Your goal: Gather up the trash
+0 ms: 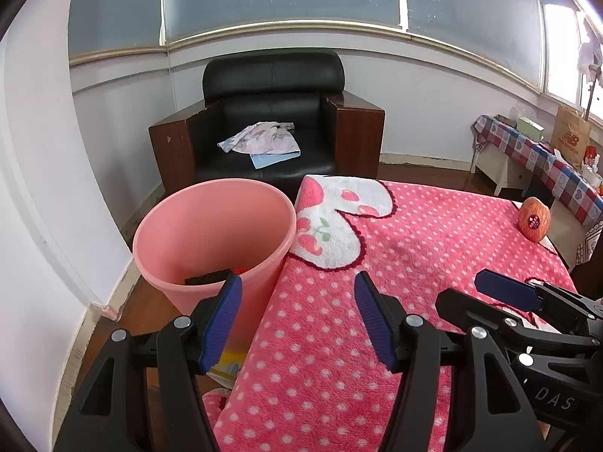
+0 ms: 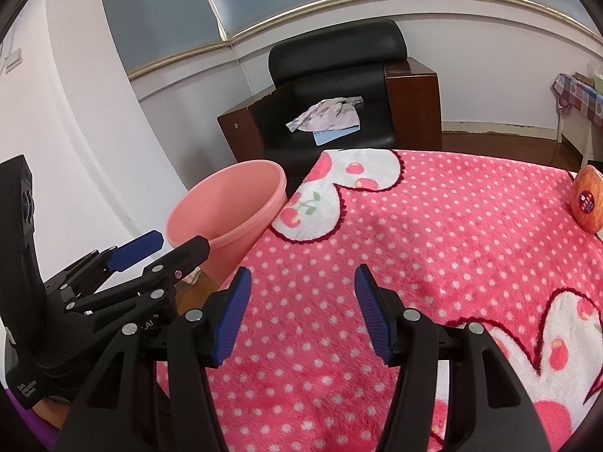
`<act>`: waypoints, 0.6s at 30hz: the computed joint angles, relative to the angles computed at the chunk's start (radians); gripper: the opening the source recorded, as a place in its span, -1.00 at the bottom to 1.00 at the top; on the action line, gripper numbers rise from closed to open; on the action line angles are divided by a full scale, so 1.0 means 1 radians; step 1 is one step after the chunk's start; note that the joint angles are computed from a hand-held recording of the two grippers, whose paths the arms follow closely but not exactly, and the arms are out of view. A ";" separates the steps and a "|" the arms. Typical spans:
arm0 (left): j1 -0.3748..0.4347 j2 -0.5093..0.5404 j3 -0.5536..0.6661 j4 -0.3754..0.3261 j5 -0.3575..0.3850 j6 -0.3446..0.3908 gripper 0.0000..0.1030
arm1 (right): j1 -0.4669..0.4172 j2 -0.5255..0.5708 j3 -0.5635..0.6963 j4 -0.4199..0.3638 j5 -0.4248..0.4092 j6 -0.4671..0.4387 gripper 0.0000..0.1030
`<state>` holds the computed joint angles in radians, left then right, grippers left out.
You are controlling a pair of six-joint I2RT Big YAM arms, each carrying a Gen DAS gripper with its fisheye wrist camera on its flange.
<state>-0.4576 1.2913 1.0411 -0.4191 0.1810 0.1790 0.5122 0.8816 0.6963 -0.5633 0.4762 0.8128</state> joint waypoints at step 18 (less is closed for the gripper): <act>0.001 0.007 -0.004 0.001 0.008 0.000 0.19 | -0.005 0.015 0.003 0.004 -0.013 0.002 0.12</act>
